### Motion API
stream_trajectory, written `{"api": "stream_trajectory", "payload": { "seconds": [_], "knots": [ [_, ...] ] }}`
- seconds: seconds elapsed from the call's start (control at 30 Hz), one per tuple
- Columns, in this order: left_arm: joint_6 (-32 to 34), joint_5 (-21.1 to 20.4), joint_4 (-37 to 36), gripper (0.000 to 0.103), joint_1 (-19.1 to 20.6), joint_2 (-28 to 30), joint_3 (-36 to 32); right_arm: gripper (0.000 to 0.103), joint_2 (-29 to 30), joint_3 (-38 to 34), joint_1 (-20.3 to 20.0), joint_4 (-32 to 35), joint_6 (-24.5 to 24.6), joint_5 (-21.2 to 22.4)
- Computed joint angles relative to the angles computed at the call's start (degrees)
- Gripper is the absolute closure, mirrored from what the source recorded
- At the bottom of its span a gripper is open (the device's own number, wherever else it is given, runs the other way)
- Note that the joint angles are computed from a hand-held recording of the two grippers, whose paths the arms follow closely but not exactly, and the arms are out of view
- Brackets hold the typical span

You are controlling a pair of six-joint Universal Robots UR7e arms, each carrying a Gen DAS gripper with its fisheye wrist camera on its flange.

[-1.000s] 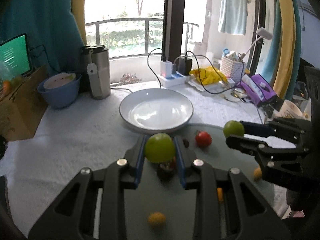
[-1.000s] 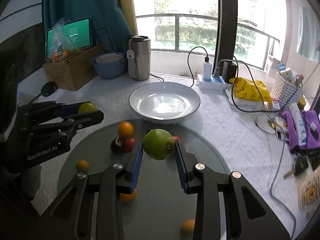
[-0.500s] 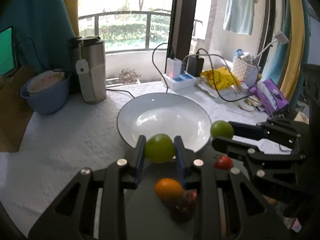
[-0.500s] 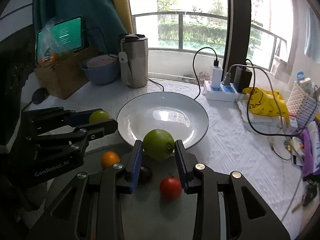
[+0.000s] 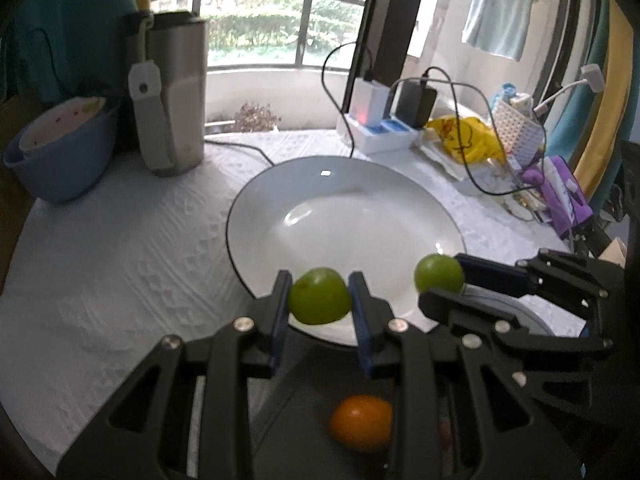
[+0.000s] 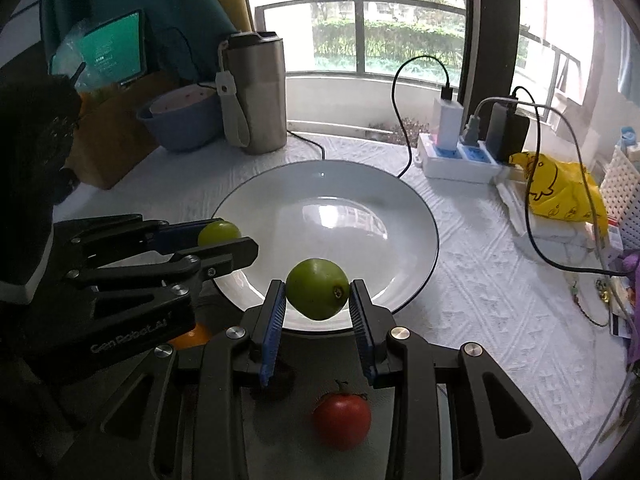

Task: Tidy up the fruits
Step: 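Carry both green apples onto the white plate and open both tools, then move both open tools back over the fruit tray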

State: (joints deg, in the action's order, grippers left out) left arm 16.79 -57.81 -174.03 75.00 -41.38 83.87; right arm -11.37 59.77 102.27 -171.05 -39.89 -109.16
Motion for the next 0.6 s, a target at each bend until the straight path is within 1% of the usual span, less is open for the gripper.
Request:
{"api": "stream_trajectory", "payload": {
  "seconds": [0.03,0.1,0.23,0.3,0.4,0.5,0.53,0.6],
  "knots": [
    [-0.19,-0.34,-0.07,0.072,0.09,-0.01,-0.04,0.068,-0.02,0.00,-0.02,-0.01,0.11,0.11],
    [-0.71,-0.14,-0.20,0.068,0.05,0.23,-0.46,0.068,0.12,-0.31,0.05,-0.16,0.31,-0.01],
    [-0.87,1.47,-1.59,0.065,-0.40,0.16,-0.09,0.068,0.04,-0.39,0.21,-0.02,0.77,-0.34],
    [-0.13,1.82,-3.36,0.065,-0.74,-0.24,0.78,0.068,-0.30,0.29,0.35,-0.75,0.73,-0.35],
    [-0.43,1.04,-4.21,0.063,-1.00,-1.27,1.97,0.067,-1.08,1.71,0.62,-2.19,0.59,-0.35],
    [0.28,1.97,-6.46,0.059,-1.74,-2.06,3.53,0.067,-2.21,3.71,0.86,-4.07,0.49,-0.40],
    [0.42,2.23,-7.03,0.053,-2.03,-2.42,4.14,0.067,-2.59,4.35,0.92,-4.60,0.49,-0.37],
    [0.42,1.91,-7.40,0.037,-2.39,-3.29,5.29,0.067,-3.55,5.97,1.06,-5.96,0.46,-0.29]
  ]
}}
